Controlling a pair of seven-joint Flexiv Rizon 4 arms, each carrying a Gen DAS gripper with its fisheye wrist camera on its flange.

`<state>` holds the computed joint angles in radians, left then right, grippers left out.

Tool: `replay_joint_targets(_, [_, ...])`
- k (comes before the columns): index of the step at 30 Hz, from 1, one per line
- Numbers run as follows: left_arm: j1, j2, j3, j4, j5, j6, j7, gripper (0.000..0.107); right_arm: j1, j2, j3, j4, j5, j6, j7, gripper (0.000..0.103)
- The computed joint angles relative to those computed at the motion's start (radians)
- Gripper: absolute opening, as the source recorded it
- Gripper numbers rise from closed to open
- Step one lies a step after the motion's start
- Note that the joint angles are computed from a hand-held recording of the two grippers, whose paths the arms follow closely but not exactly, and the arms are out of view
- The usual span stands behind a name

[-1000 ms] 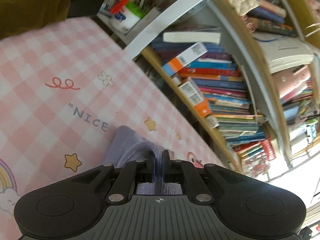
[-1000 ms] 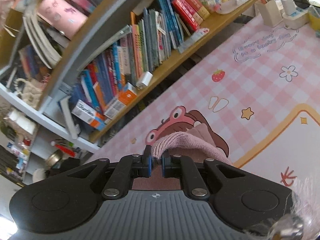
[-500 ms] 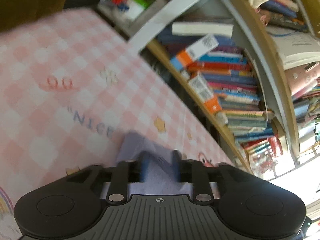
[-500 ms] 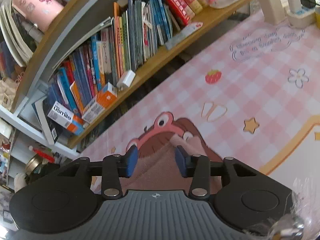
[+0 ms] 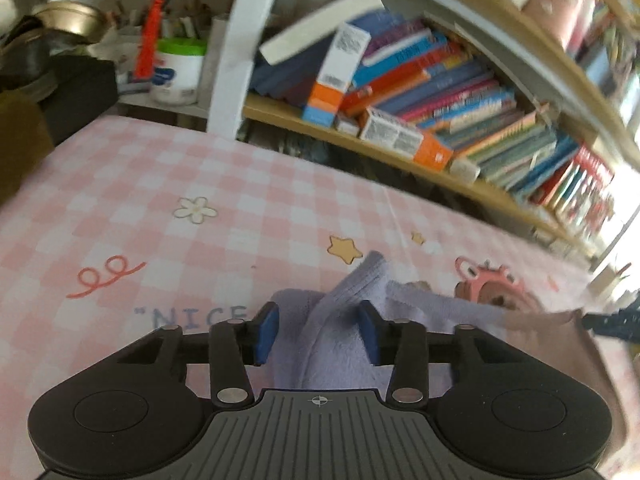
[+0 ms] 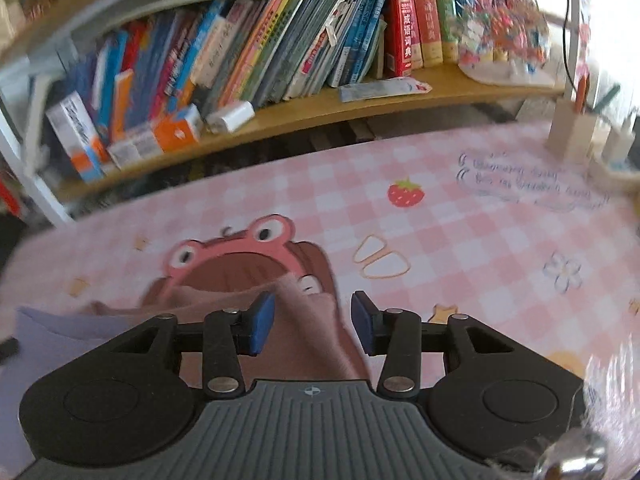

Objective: Fold clothes
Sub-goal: 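Regrip the folded hem with both grippers, then open them to release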

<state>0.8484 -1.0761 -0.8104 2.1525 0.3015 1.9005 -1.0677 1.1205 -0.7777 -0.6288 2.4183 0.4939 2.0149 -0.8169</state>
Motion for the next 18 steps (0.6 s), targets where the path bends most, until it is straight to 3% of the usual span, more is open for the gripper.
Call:
replay_joint_targets(1, [-0.011,0.009,0.008,-0.009,-0.001,-0.013,0.007,0.009,-0.005,-0.003,-0.004,-0.008,-0.015,-0.021,-0.009,0.022])
replay_joint_targets(3, [0.028,-0.028,-0.034,-0.006,0.004,-0.003,0.006,0.004,-0.054,0.017,0.037,-0.01,-0.055,0.002,-0.037,0.005])
replay_joint_targets(5, [0.067,-0.07,-0.073,0.002,0.013,0.022,-0.014,0.004,-0.085,0.024,0.072,-0.009,-0.045,0.059,-0.056,0.004])
replay_joint_targets(7, [0.04,-0.054,-0.044,-0.006,-0.002,0.048,-0.041,0.004,-0.116,0.015,0.107,-0.023,-0.002,0.096,-0.057,0.004])
replay_joint_targets(11, [-0.031,-0.026,0.033,-0.041,-0.031,0.028,-0.086,0.005,-0.177,-0.017,0.154,-0.07,0.016,0.065,-0.07,0.003])
replay_joint_targets(18, [-0.048,-0.033,0.056,-0.055,0.004,0.053,-0.116,0.013,-0.18,-0.057,0.161,-0.095,0.021,0.055,-0.096,0.005])
